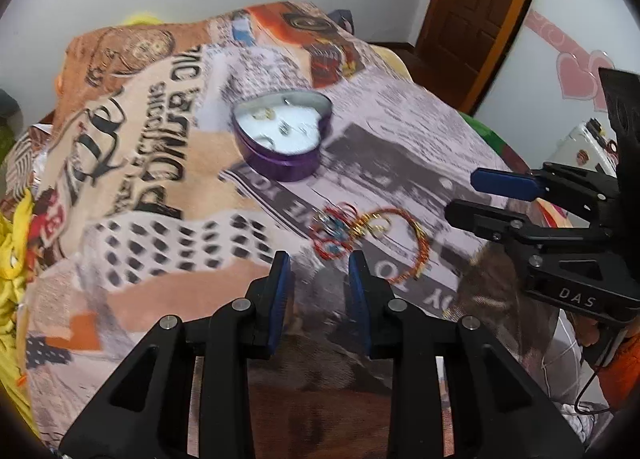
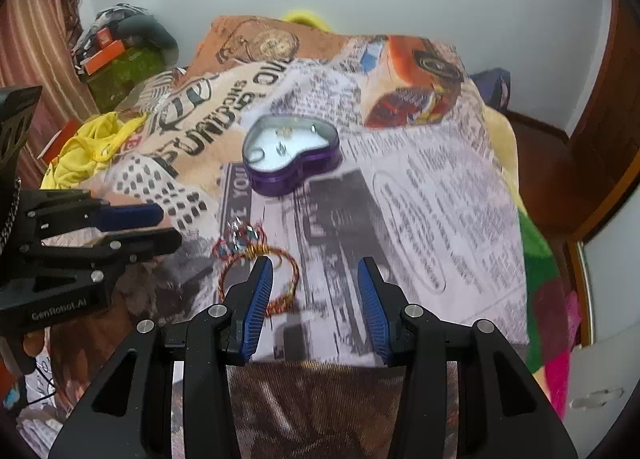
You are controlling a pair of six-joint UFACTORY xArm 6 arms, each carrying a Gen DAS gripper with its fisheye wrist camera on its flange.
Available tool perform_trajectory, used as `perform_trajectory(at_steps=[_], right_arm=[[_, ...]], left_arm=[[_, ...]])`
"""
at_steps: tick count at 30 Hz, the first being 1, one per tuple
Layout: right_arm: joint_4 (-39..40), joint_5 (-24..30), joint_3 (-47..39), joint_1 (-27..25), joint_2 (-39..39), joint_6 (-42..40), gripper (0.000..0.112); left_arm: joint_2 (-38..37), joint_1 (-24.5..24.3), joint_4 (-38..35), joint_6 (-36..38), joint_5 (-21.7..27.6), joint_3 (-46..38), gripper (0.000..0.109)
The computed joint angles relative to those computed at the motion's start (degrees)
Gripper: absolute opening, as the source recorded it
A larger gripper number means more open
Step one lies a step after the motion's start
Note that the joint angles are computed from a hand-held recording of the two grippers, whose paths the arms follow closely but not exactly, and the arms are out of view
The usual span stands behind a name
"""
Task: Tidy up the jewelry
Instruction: 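Grasp the orange braided bracelet with the left gripper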
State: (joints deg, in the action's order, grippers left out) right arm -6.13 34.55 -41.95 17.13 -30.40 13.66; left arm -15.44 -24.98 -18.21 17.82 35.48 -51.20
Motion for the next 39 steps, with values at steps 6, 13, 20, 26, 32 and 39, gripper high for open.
perform_trajectory(at_steps=[6, 13, 20, 26, 32, 39], right_arm=[[-0.45, 0.01, 2.26, -0.27, -2.16, 0.88, 0.04], [-1.77, 0.16, 4.26, -1.12, -4.17, 1.6, 0.04], [-0.79, -0.44, 5.01, -2.02, -5.06, 0.95, 0.04], [0.5, -0.64, 5.16, -2.33, -5.32, 0.41, 0.041], [-0.75, 0.14, 4.51, -1.47, -4.99, 0.61, 0.04], [-0.62, -0.38, 2.15, 1.2, -1.07, -0.38, 0.04]], left_arm=[[2.2, -2.42, 1.51, -1.7, -0.25, -0.31, 0.029], [6.41, -2.96, -1.83, -2.67, 0.82, -3.26, 0.024], [8.73, -2.8, -2.13, -4.46, 0.99, -5.12, 0.003], [6.2, -2.68, -2.37, -3.53, 0.14, -3.14, 0.001], [-0.2, -2.67, 0.69, -3.32, -3.81, 1.29, 0.001], [-4.06, -0.06, 0.6, -2.3, -6.02, 2.99, 0.001]])
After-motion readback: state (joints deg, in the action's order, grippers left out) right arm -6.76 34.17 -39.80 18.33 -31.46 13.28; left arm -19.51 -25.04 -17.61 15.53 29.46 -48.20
